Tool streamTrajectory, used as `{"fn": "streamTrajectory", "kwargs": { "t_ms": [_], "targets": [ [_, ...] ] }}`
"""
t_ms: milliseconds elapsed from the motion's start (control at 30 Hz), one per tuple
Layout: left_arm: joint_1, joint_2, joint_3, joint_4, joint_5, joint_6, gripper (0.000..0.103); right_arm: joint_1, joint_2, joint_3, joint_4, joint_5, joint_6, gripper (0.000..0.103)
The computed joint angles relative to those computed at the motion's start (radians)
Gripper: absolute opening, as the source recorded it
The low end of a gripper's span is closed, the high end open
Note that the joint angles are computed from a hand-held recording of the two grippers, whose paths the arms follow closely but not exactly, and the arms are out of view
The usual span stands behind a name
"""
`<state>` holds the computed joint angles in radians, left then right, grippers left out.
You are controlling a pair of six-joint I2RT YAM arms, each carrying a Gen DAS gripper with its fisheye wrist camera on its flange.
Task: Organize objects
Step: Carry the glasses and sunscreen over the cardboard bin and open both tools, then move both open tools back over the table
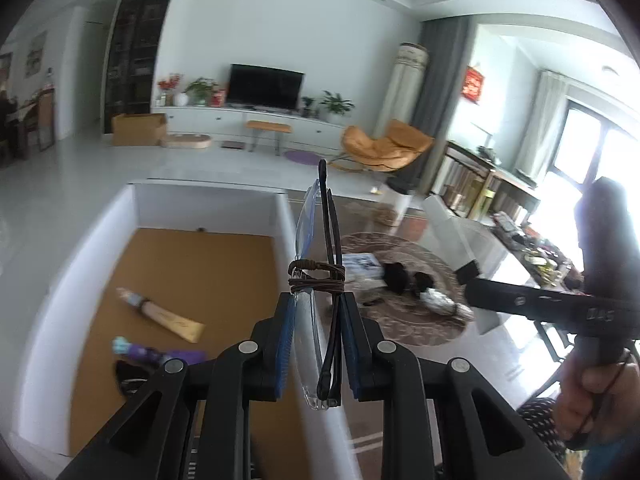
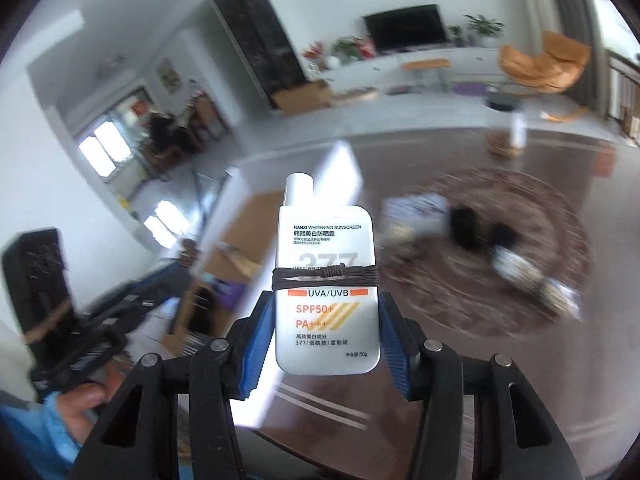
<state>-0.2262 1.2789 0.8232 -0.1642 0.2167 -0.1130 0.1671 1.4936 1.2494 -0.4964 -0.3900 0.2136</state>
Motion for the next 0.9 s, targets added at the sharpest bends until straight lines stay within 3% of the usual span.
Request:
{"fn": "streamTrajectory", "kwargs": {
  "t_ms": [167,267,333,367,400,600,767,900],
  "targets": [
    [0.23,0.137,0.048,-0.085,0.012,0.083,0.024,0.215,0.23,0.218,0.029,0.017,0.064,0.051],
    [0.262,0.29,0.113,-0.16,-0.104,0.105,0.027,0.293,0.38,0.316,0.025,0.027,0.095,0.054],
    [0.266,0.368,0.142,-0.191,-0.165,0.095,0.053,0.317,0.464,0.371,-0.006,0.046,0.092,0.067],
    [0.267,0.384,0.141,-0.188,-0.187,0.079,0.076,0.318,0.482,0.364,0.005,0.059,0.091,0.069],
    [0.271,0.372,0.118,-0.168,-0.195,0.06,0.085,0.316,0.475,0.334,0.028,0.066,0.094,0.069],
    [0.203,0.263,0.016,-0.05,-0.189,-0.025,0.085,0.217,0.301,0.072,0.188,0.121,0.039,0.085],
    [0.009,0.148,0.004,-0.011,-0.194,-0.058,0.085,0.055,0.103,-0.225,0.379,0.27,-0.034,0.097],
    [-0.192,0.098,0.015,-0.004,-0.155,-0.05,0.086,-0.146,0.041,-0.417,0.47,0.345,-0.103,0.097]
  ]
}}
